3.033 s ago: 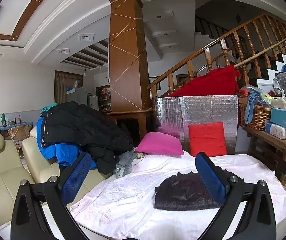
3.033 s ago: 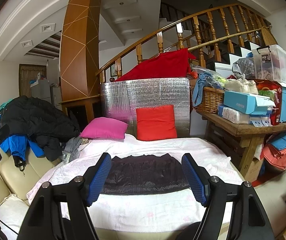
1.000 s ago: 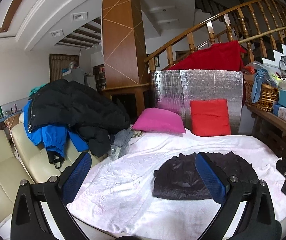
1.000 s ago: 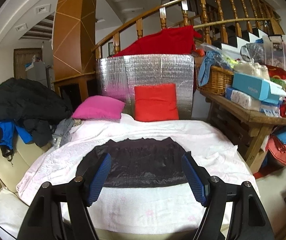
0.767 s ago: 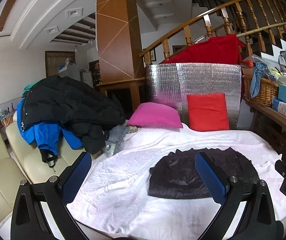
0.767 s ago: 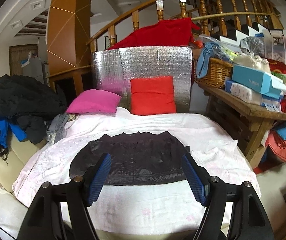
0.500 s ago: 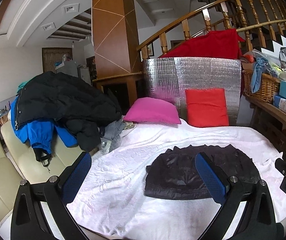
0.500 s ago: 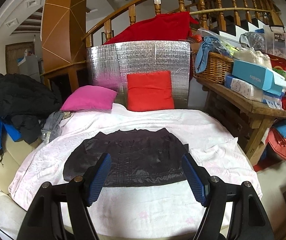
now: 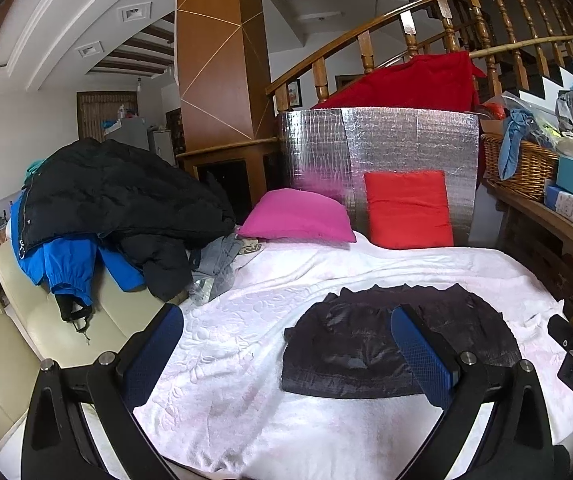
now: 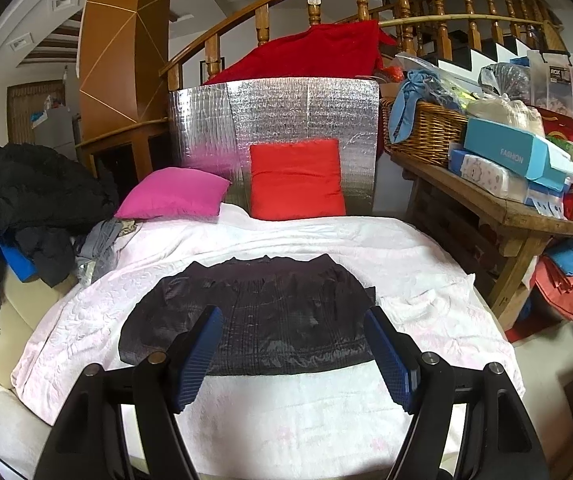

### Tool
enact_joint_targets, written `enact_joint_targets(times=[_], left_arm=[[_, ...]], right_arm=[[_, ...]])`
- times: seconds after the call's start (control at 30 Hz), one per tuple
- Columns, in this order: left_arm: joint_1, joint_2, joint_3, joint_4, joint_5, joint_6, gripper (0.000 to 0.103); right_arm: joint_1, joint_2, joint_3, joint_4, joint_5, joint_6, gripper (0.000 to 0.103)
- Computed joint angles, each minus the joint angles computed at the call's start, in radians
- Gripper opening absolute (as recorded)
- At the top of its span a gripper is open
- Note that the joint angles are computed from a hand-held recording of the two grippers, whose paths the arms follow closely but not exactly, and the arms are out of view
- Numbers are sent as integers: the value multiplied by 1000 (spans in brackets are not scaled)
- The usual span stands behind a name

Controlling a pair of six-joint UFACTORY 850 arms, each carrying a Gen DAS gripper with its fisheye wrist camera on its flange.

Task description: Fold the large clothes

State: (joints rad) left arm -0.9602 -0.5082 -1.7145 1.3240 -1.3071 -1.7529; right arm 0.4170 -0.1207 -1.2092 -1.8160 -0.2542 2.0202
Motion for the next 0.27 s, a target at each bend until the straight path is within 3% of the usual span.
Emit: enact_joint_targets(times=[0.17, 0.27], left_arm=[[48, 31, 62, 49, 70, -77, 103], [150, 28, 64, -33, 146, -91, 103]], right_arm=[[-28, -50, -54, 26, 18, -53, 76], [-84, -132, -137, 113, 19, -148, 76]])
